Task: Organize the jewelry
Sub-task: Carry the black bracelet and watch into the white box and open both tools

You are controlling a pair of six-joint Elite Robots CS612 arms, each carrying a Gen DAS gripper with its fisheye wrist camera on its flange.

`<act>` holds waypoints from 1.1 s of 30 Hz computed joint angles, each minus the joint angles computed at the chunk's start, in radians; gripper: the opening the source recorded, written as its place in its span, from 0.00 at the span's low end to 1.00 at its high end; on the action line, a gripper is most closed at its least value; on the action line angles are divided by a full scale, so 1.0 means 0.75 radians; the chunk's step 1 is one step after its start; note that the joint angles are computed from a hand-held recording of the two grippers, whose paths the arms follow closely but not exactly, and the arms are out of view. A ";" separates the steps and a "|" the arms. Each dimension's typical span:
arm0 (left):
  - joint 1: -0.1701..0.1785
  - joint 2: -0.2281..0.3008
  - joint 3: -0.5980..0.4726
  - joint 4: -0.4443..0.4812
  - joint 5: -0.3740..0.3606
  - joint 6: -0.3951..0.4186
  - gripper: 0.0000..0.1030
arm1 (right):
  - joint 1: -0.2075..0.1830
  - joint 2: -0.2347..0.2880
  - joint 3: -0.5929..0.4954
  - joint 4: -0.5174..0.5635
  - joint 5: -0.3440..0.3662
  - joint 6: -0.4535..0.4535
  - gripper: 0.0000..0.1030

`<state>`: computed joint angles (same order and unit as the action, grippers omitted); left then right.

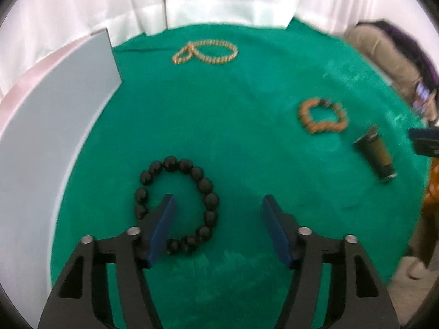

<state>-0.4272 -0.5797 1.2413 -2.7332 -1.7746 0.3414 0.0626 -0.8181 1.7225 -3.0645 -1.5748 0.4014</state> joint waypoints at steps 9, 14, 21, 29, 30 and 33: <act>0.029 -0.001 -0.023 0.026 -0.069 -0.200 0.09 | 0.033 0.121 -0.165 0.165 -0.050 -0.089 0.15; 0.108 -0.025 0.001 -0.031 -0.342 -0.451 0.09 | 0.045 0.070 -0.114 0.066 -0.067 -0.047 0.13; 0.192 -0.065 0.018 -0.244 -0.572 -0.793 0.09 | 0.036 0.024 -0.090 -0.008 0.058 -0.018 0.12; 0.275 -0.183 0.076 -0.479 -0.389 -1.026 0.09 | 0.083 0.086 -0.349 -0.023 0.223 -0.198 0.02; 0.286 -0.190 0.072 -0.478 -0.351 -1.037 0.09 | 0.092 0.113 -0.425 -0.006 0.263 -0.221 0.02; 0.313 -0.197 0.053 -0.455 -0.221 -1.053 0.09 | 0.121 0.183 -0.604 0.053 0.302 -0.290 0.02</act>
